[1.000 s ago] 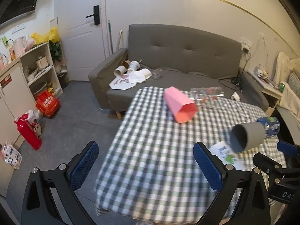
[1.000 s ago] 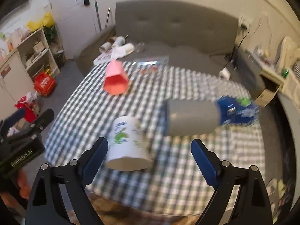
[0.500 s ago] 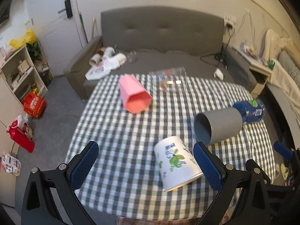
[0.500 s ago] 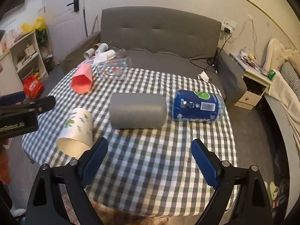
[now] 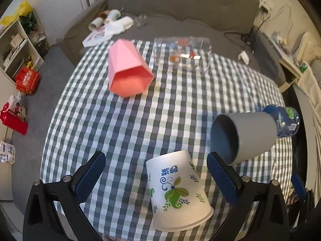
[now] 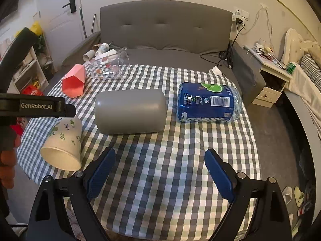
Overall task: Flip cup upside down
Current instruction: 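Close the left gripper on the paper cup while the right gripper releases it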
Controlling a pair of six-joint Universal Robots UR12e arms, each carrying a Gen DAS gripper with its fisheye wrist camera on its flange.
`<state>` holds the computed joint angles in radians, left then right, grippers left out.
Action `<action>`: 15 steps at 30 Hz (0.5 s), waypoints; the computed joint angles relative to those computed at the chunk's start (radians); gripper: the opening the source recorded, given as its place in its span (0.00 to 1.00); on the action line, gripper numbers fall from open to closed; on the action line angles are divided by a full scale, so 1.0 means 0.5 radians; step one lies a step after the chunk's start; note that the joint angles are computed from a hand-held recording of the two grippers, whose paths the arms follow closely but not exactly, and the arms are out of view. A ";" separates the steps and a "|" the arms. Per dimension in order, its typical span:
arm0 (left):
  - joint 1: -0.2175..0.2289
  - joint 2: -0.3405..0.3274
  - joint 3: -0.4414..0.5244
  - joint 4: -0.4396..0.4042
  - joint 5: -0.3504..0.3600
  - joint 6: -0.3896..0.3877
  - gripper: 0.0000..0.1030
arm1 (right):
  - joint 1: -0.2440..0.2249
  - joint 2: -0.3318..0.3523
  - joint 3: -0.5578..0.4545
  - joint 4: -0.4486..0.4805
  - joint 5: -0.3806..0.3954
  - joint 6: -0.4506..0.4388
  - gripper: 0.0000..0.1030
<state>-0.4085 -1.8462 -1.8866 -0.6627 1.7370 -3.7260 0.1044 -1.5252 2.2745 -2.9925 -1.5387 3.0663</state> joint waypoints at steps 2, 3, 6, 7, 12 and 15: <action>0.018 -0.008 0.014 -0.064 -0.055 0.003 0.99 | 0.005 0.009 -0.004 -0.009 0.002 -0.014 0.88; 0.027 -0.012 0.018 -0.090 -0.090 0.010 0.99 | 0.006 0.011 -0.006 -0.013 0.006 -0.017 0.88; 0.048 -0.023 0.017 -0.116 -0.165 0.042 0.95 | 0.013 0.020 -0.009 -0.058 0.032 -0.036 0.88; 0.056 -0.024 0.013 -0.117 -0.194 0.047 0.94 | 0.016 0.024 -0.010 -0.078 0.041 -0.046 0.88; 0.080 -0.031 -0.007 -0.092 -0.328 0.061 0.82 | 0.045 0.043 -0.022 -0.112 0.021 -0.064 0.88; 0.103 -0.049 -0.002 -0.109 -0.477 0.090 0.68 | 0.057 0.047 -0.026 -0.109 0.012 -0.054 0.88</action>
<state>-0.3570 -1.8709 -1.8875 -0.7171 1.4986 -3.6809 0.1327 -1.5015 2.2615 -3.0472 -1.5329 3.0394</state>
